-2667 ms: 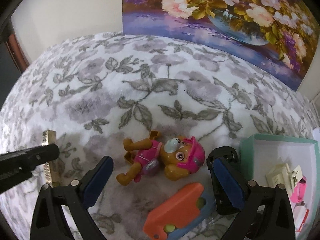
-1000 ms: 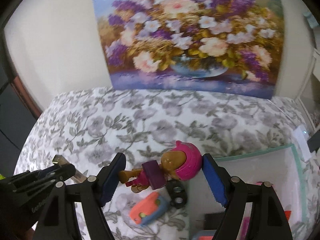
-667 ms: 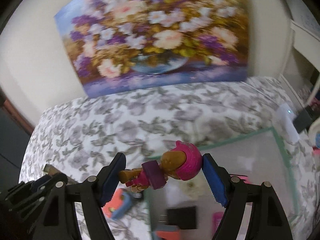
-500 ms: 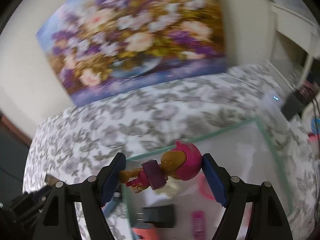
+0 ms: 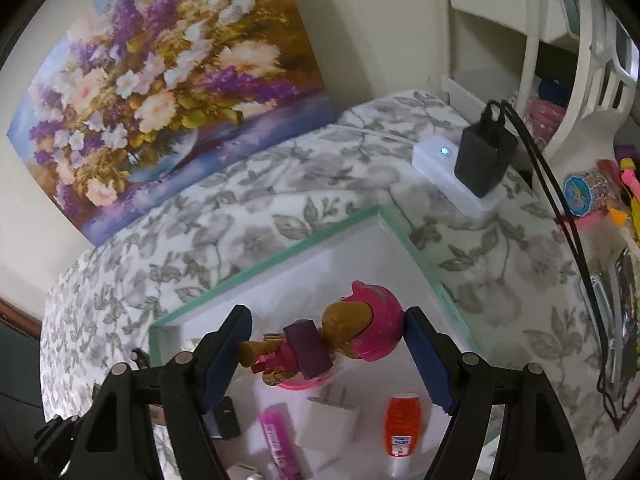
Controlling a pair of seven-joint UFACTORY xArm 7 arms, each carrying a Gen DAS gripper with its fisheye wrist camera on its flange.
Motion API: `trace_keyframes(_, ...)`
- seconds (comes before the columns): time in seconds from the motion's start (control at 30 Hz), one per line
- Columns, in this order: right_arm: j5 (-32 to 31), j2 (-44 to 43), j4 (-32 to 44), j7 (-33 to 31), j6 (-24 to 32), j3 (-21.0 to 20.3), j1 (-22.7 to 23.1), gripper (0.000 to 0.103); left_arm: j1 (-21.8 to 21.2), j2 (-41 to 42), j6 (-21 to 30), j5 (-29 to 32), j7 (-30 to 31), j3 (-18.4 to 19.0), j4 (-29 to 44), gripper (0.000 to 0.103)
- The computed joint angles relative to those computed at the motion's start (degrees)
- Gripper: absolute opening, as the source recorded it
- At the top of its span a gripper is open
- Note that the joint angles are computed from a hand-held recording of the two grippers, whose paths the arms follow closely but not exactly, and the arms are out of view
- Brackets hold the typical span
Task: Organize rigid objects
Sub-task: 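Carry the pink figure and gold bar into the tray and open both tools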
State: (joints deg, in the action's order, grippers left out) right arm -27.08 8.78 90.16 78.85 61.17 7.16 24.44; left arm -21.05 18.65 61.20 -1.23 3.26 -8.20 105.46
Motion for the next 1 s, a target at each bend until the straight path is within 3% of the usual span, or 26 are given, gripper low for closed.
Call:
trace_keyframes(0.3,4.81,1.38,-1.21,-2.89,-1.24,0.09,-0.68,0.08,-1.52,0.26,-0.56,0.13,-0.41,-0.73,-1.68,0.021)
trace_keyframes(0.77,7.68,3.34,1.46,-6.28,1.5,-0.3,0.03,0.081,-2.9,1.27,-1.12,0.54,-0.35,-0.98,-1.81,0.022)
trace_keyframes(1.0,7.98,4.98,3.87,-8.0,3.94,-0.59,0.61,0.083,-2.55,2.18,1.15,0.65,-1.33,-0.41,-0.23,0.041)
